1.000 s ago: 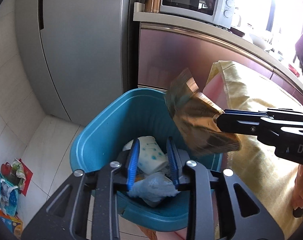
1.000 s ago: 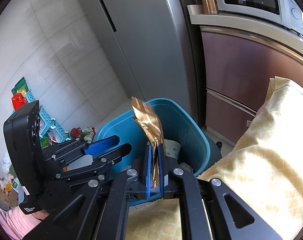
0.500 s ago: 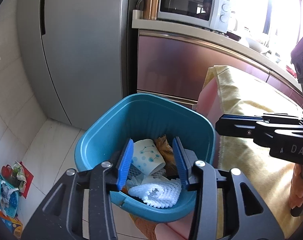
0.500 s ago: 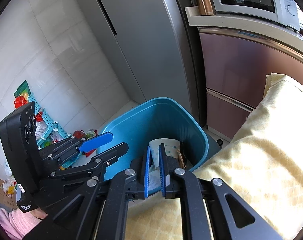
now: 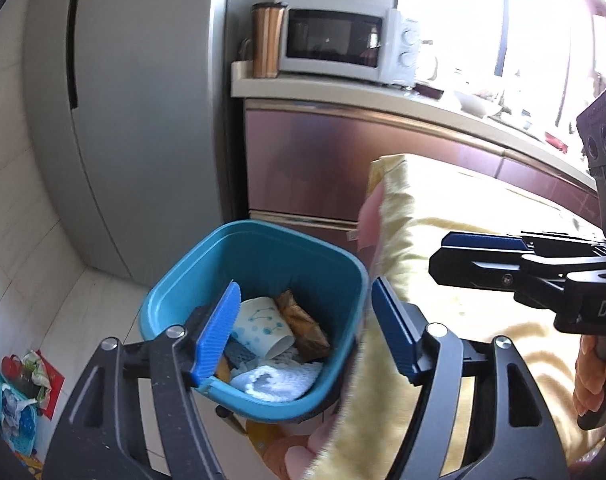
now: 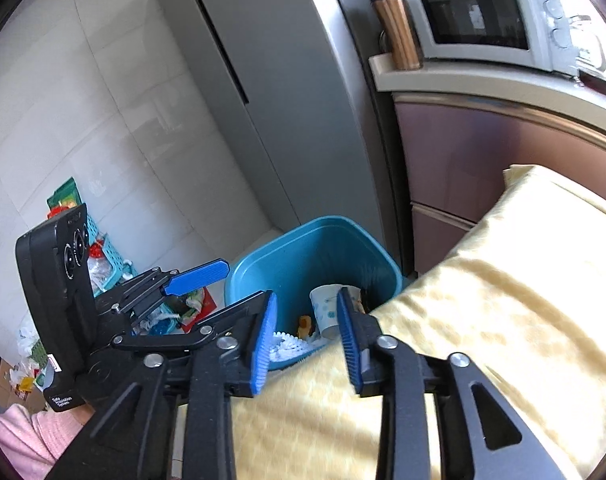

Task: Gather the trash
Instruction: 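Move both tools back over the remaining peel and wrapper on the table, then grasp the second brown wrapper with the right tool while the left tool approaches the orange peel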

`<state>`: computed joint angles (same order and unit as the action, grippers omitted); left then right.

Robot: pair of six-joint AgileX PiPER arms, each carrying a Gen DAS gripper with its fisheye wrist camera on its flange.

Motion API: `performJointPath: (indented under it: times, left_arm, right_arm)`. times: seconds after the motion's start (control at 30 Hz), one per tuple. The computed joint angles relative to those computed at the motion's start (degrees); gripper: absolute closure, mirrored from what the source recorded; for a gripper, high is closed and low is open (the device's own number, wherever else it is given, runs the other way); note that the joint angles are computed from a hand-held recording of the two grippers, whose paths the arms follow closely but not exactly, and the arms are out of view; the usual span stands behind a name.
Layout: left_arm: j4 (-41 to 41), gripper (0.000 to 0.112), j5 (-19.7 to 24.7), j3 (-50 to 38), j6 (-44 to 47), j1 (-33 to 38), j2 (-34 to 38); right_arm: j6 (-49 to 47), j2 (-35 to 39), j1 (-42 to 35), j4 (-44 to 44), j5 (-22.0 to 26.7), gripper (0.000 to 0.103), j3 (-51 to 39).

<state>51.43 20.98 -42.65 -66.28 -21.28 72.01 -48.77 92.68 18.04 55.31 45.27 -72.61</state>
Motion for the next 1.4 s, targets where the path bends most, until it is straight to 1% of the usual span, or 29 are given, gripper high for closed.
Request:
performJointPath:
  times: [0.07,0.1,0.2,0.3,0.4,0.47,0.6,0.73,0.8,0.87,0.93,1.0,1.07,1.13,1.23,1.27,1.37,1.4]
  left_arm:
    - [1.3,0.034,1.19,-0.43,-1.56,-2.57,-0.5]
    - [1.92,0.033,1.4,-0.72,-2.05,-3.95,-0.58]
    - [3.64,0.028,1.75,-2.17,-3.37,-8.26,0.41]
    - [4.38,0.028,1.94,-4.58,-4.02,-12.21,2.68]
    - [2.22,0.028,0.84,-7.87,-1.81,-15.36,5.79]
    - [1.41,0.028,0.91,-10.63,-0.52,-17.79,8.36]
    - [-1.8,0.028,1.44,-17.33,3.51,-22.11,14.41]
    - [-8.85,0.031,1.95,-25.15,11.36,-25.09,20.76]
    - [-15.08,0.032,2.39,-30.28,17.99,-25.72,24.51]
    - [-20.51,0.033,3.51,-35.43,23.78,-26.51,28.11]
    - [-24.55,0.034,5.06,-40.69,28.3,-27.49,31.65]
    - [-27.31,0.034,7.05,-46.12,31.86,-28.4,35.23]
    - [-30.18,0.034,9.02,-51.12,35.5,-29.21,38.47]
    - [-33.47,0.034,11.38,-56.72,39.18,-29.65,42.05]
    - [-36.07,0.035,15.05,-64.83,42.38,-30.25,47.28]
    - [-37.14,0.035,16.44,-67.8,43.48,-30.4,49.19]
    - [-40.49,0.038,21.2,-77.15,46.5,-30.32,54.77]
    - [-41.66,0.038,23.1,-80.75,47.44,-30.27,56.83]
  right_arm:
    - [-2.27,-2.44,-2.02,1.55,0.28,0.067,2.36]
    - [-3.21,-3.63,-2.91,2.16,0.42,0.063,3.54]
    - [-6.31,-8.12,-6.81,3.55,0.52,0.059,8.22]
    - [-8.39,-11.56,-12.29,4.52,1.93,0.058,11.78]
    - [-10.11,-13.95,-19.09,4.93,3.9,0.058,14.35]
    - [-11.43,-15.42,-24.57,5.16,5.61,0.058,15.94]
    - [-14.04,-15.76,-35.71,5.55,8.82,0.057,17.43]
    - [-16.3,-13.84,-45.26,5.64,10.37,0.057,17.17]
    - [-17.04,-12.5,-49.08,5.15,10.28,0.057,16.47]
    - [-18.07,-10.15,-52.86,5.43,11.06,0.055,15.13]
    - [-18.15,-8.19,-55.23,4.85,9.85,0.054,13.81]
    - [-17.9,-5.04,-57.67,4.83,10.49,0.054,11.33]
    - [-17.56,-2.85,-59.47,4.33,9.33,0.053,9.43]
    - [-17.0,0.05,-61.48,4.03,9.49,0.049,6.81]
    - [-15.47,3.6,-63.0,2.87,7.61,0.048,3.41]
    - [-14.81,4.68,-63.27,2.48,6.41,0.048,2.38]
    - [-12.07,8.38,-64.46,1.2,5.26,0.046,-1.41]
    - [-11.09,9.5,-64.65,0.68,5.05,0.044,-2.65]
